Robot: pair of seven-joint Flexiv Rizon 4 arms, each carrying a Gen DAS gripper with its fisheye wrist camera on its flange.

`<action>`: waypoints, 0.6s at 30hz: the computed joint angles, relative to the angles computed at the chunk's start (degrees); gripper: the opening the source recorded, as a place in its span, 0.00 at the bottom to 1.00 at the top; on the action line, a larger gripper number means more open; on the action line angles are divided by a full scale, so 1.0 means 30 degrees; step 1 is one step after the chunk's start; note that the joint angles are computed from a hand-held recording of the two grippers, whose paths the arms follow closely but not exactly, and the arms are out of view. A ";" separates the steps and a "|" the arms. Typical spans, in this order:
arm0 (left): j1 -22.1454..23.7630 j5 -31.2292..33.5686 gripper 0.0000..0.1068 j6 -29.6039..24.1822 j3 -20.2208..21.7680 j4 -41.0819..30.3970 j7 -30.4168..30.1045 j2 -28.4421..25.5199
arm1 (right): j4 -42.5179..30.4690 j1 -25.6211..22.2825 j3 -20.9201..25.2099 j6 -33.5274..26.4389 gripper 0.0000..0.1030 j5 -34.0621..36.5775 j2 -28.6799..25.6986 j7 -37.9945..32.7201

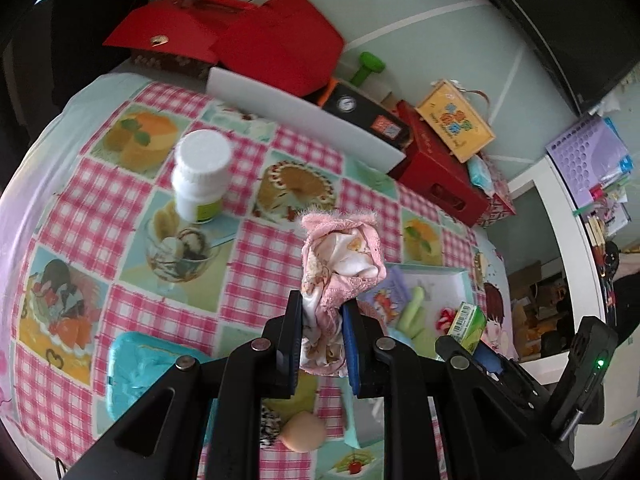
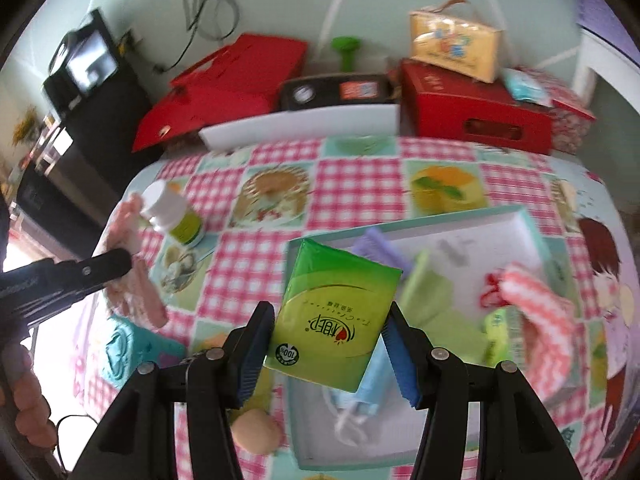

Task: Organize soft objects
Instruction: 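Carry the pink cloth and green tissue pack over the white tray with both grippers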

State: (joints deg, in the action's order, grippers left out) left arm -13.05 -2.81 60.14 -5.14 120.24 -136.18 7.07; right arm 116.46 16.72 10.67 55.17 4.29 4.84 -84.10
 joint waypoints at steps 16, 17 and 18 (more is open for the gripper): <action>-0.1271 0.0804 0.18 0.0674 -0.0440 -0.3465 0.0106 -0.4102 | -0.0252 -0.1589 -0.0970 0.1797 0.56 -0.0358 -0.1025 0.0980; -0.1379 0.0749 0.18 0.0727 -0.0407 -0.3641 0.0168 -0.4387 | -0.0253 -0.1668 -0.0969 0.1874 0.56 -0.0639 -0.1109 0.1149; -0.1485 0.0724 0.18 0.0753 -0.0357 -0.3798 0.0207 -0.4621 | -0.0280 -0.1743 -0.0986 0.1943 0.56 -0.0876 -0.1210 0.1278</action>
State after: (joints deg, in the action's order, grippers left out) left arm -17.51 -0.64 62.40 -6.21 108.84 -135.56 -6.79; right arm 115.61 11.49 7.71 61.00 1.66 1.21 -80.27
